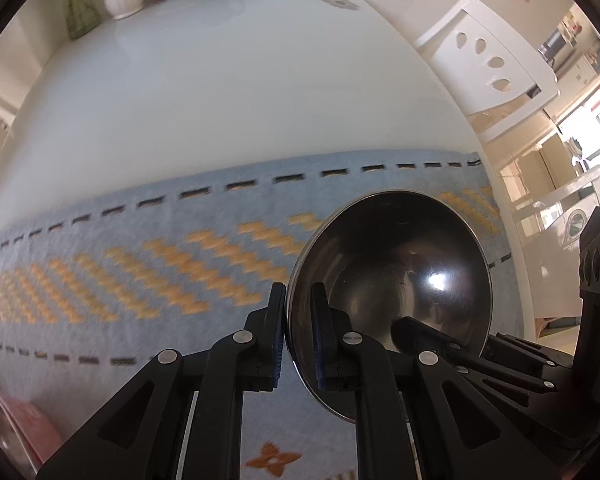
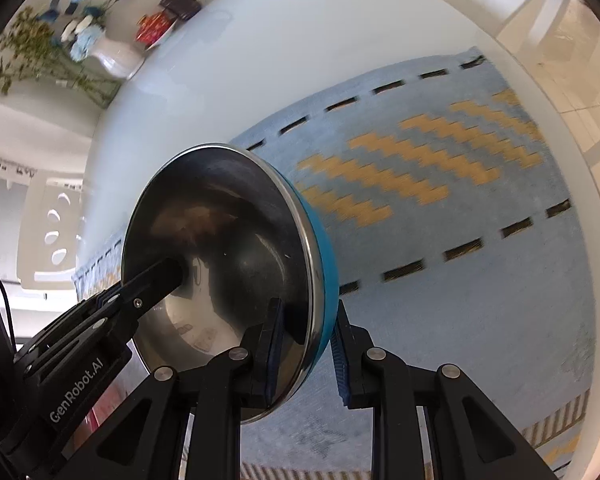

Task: Organize plates and bowls
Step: 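Lift the blue-bottomed bowl and carry it toward the pink bowl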

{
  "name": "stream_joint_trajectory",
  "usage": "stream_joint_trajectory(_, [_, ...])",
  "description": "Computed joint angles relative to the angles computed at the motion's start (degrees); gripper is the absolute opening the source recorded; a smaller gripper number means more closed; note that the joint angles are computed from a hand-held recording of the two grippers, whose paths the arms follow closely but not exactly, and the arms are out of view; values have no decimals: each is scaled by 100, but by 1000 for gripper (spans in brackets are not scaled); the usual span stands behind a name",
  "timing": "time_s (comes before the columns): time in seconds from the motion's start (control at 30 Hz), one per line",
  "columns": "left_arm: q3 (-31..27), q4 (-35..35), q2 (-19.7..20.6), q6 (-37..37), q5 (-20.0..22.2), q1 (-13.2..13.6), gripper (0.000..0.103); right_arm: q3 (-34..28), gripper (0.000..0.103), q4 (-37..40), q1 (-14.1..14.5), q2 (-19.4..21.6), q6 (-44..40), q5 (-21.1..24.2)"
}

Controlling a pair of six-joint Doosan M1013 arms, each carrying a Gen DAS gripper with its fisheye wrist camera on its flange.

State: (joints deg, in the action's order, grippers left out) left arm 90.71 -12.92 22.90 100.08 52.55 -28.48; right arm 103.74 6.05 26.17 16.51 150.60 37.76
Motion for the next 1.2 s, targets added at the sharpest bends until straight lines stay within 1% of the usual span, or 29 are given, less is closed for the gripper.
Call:
stream_joint_trajectory(0.17, [203, -21, -146, 5, 8, 208, 9, -265, 22, 80, 176, 182, -172, 146])
stream_joint_trajectory(0.3, [390, 40, -265, -83, 27, 393, 9, -418, 22, 413, 286, 331, -401, 136])
stream_joint_trajectory(0.47, [597, 35, -413, -114, 11, 643, 9, -720, 22, 367, 491, 529, -478, 318])
stream_joint_trajectory(0.6, [697, 90, -507, -127, 7, 790, 9, -967, 22, 472, 614, 712, -616, 436])
stream_joint_trajectory(0.77, [804, -42, -521, 15, 83, 982, 9, -1146, 22, 631, 699, 869, -799, 546])
stream_joint_trajectory(0.87, [832, -112, -479, 10, 102, 1030, 9, -1216, 22, 658, 702, 951, -801, 607])
stream_joint_trajectory(1.0, [839, -224, -458, 146, 34, 1055, 9, -1119, 22, 519, 647, 889, -591, 468])
stream_joint_trajectory(1.07, [804, -301, -425, 269, 97, 1053, 9, -1070, 22, 371, 619, 847, -442, 374])
stream_joint_trajectory(1.17, [791, -281, -441, 405, 64, 997, 9, -1127, 22, 411, 597, 843, -643, 425])
stream_joint_trajectory(1.2, [796, -299, -453, 466, 61, 986, 9, -1186, 22, 254, 625, 853, -593, 517])
